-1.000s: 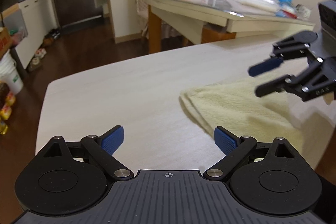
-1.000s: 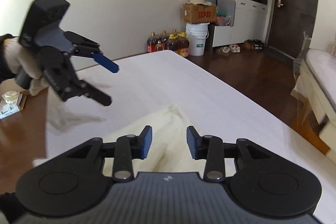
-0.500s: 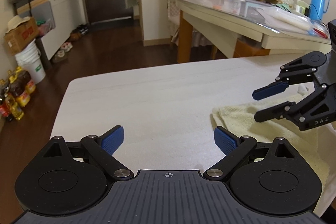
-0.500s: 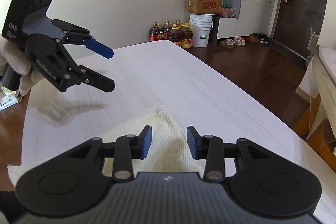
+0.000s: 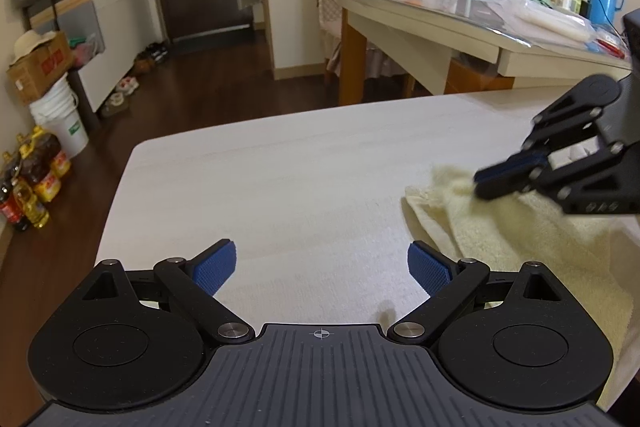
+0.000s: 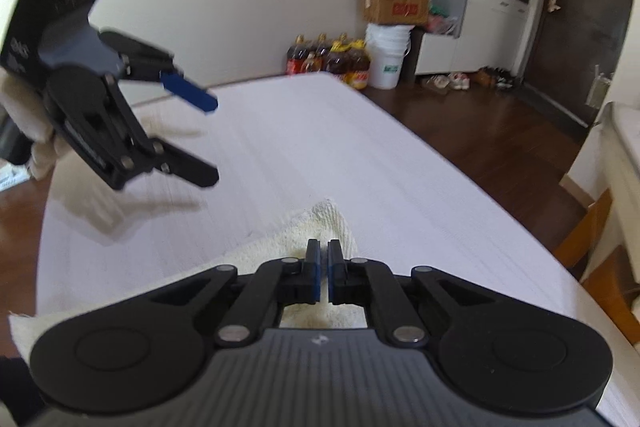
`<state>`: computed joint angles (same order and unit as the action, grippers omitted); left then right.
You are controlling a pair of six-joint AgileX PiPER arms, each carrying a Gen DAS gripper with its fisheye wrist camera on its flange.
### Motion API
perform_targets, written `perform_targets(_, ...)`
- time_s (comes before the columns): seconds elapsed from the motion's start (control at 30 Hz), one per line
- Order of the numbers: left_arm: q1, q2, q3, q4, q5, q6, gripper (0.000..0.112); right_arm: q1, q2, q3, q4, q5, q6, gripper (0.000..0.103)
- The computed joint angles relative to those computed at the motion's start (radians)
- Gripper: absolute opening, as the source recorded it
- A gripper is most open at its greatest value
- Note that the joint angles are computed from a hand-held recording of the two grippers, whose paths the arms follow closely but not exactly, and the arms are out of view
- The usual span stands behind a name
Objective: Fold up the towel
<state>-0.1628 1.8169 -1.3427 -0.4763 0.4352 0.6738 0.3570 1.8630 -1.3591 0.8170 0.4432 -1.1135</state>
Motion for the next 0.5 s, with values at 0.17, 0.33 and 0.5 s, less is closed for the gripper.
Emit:
perform_targets(0.17, -0.008, -0.034, 0.017, -0.023, 0.004, 0.029, 0.096, -0.042, -0.204, 0.224, 0.284, -0.059, -0.247, 0.004)
perform_targets(0.33, -0.02, -0.063, 0.031, -0.021, 0.011, 0.043, 0.096, -0.156, -0.407, 0.462, 0.588, -0.051, -0.481, 0.004)
perform_targets(0.5, -0.046, -0.067, 0.035, 0.025, 0.008, 0.008, 0.096, -0.314, -0.563, 0.686, 0.727, 0.021, -0.574, 0.004)
